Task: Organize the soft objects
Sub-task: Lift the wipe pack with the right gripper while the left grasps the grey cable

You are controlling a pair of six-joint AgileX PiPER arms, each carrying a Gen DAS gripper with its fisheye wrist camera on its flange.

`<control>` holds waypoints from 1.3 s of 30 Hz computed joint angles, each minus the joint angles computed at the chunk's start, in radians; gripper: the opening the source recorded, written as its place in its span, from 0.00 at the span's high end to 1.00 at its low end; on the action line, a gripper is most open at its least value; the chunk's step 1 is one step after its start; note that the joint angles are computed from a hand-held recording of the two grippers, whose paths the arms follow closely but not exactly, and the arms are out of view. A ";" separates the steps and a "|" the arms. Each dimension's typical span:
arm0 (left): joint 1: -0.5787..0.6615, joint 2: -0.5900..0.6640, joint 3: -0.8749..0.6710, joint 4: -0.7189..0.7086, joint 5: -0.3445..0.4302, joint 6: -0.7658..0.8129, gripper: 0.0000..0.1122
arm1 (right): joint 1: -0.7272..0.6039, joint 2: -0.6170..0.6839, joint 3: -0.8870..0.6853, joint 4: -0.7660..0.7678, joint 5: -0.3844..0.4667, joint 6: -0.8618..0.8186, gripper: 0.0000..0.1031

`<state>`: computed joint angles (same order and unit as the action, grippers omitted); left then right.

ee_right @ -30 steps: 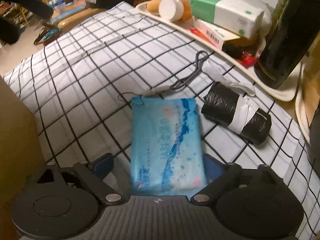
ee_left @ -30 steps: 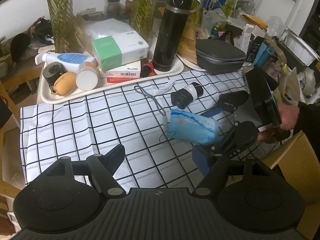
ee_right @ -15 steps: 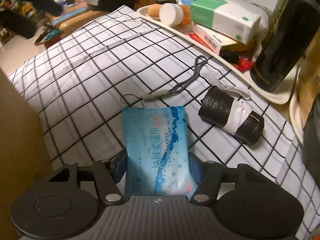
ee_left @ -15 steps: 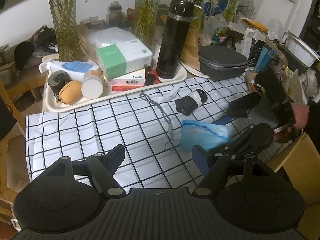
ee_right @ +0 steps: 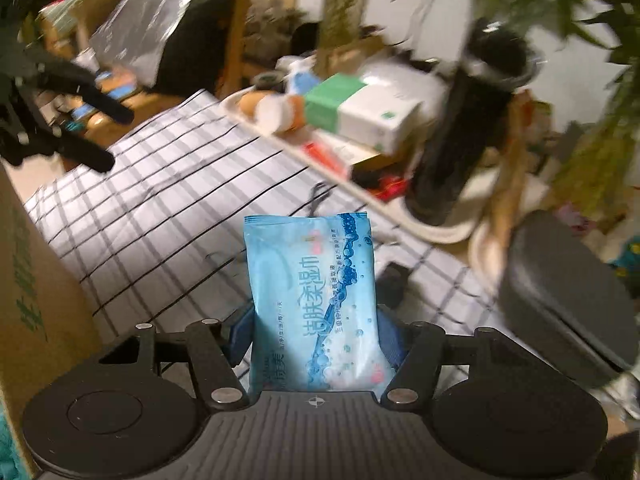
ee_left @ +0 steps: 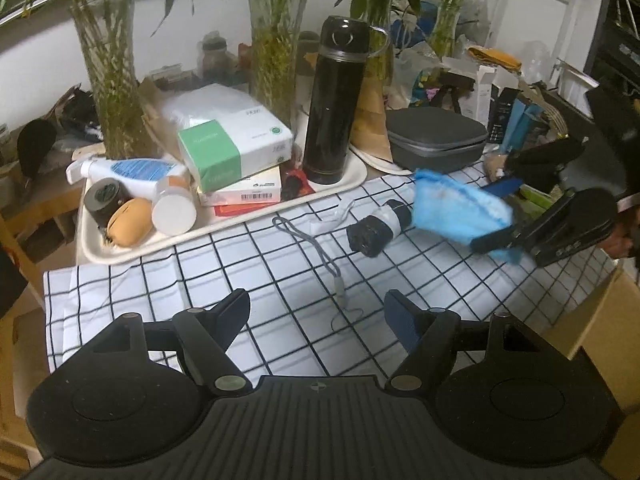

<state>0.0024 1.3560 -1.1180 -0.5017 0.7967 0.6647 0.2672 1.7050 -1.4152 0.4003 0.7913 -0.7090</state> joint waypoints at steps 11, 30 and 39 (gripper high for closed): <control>-0.027 0.152 -0.016 -0.077 -0.035 0.188 0.35 | -0.008 -0.107 0.070 -0.133 -0.040 0.177 0.37; -0.101 0.395 -0.083 -0.178 -0.175 0.323 0.62 | -0.057 -0.198 0.142 -0.159 -0.102 0.337 0.36; -0.151 0.419 -0.074 -0.132 -0.255 0.332 0.85 | -0.059 -0.196 0.158 -0.163 -0.105 0.320 0.36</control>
<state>-0.1490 1.7754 -1.1922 -0.6341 0.5421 0.9968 0.2084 1.5094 -1.2570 0.2371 0.6860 -0.3889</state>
